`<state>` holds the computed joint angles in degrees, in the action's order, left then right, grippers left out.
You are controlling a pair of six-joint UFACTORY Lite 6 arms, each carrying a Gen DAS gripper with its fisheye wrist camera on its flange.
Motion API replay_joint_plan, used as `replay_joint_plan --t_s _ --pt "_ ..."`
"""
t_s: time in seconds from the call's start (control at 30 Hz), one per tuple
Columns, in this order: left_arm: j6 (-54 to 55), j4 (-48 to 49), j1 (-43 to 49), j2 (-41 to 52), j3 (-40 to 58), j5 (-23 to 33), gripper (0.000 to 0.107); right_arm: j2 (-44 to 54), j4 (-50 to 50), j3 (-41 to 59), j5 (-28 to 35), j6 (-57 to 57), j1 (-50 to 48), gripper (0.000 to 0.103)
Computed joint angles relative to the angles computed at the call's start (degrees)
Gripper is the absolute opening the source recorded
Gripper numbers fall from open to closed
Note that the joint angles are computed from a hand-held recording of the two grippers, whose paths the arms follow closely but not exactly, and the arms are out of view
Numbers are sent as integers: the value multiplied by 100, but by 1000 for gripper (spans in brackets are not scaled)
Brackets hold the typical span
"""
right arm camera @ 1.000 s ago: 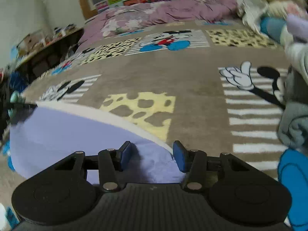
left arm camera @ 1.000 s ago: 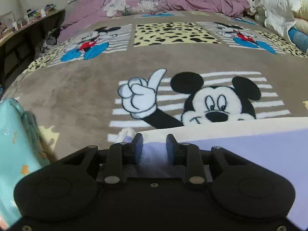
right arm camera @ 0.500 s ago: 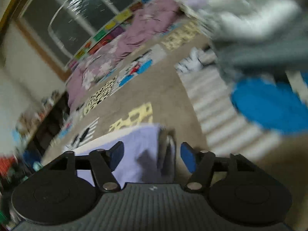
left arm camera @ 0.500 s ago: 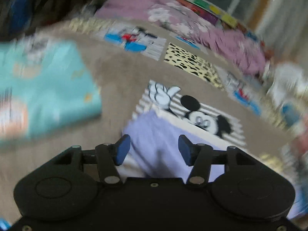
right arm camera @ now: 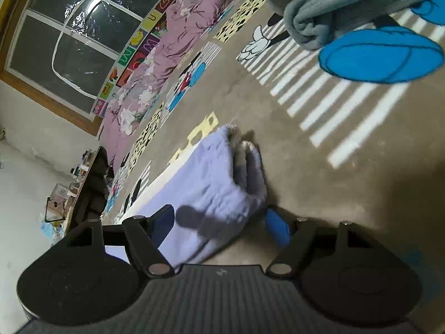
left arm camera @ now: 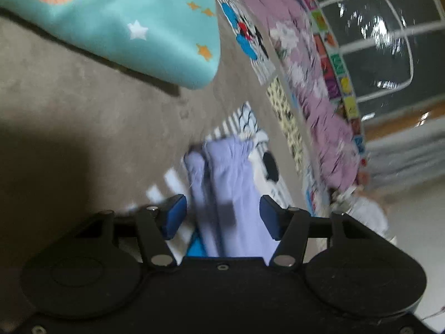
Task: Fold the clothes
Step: 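Grasp the lavender garment's end with the left gripper while the right gripper grasps the elastic cuffs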
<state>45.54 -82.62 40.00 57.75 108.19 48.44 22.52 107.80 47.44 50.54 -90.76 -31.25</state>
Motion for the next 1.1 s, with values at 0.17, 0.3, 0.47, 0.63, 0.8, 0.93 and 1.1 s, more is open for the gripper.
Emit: replay_joint_plan --t_s 0.17,0.3,0.47,0.63,0.8,0.93,1.1 --pt "-445 -6 -138 725 1019 -39 39 222 437 204 -121 -300 206 72" --pt "-292 -88 -177 1018 1279 -106 26 316 565 270 -119 -463 213 72" --pt "641 -631 -154 634 488 -203 17 403 875 291 -128 -567 238 65" --pt "809 -763 -170 283 95 -314 13 688 1112 374 16 -380 152 27" --pt "963 -753 -25 -393 -497 -222 13 331 859 157 220 -88 16 24" --pt "1259 -711 255 -1321 -1321 59 13 -156 263 -62 410 475 -206 23" --pt "1563 -474 1018 -2540 -2439 684 12 -990 -816 -515 1011 1220 -769 23"
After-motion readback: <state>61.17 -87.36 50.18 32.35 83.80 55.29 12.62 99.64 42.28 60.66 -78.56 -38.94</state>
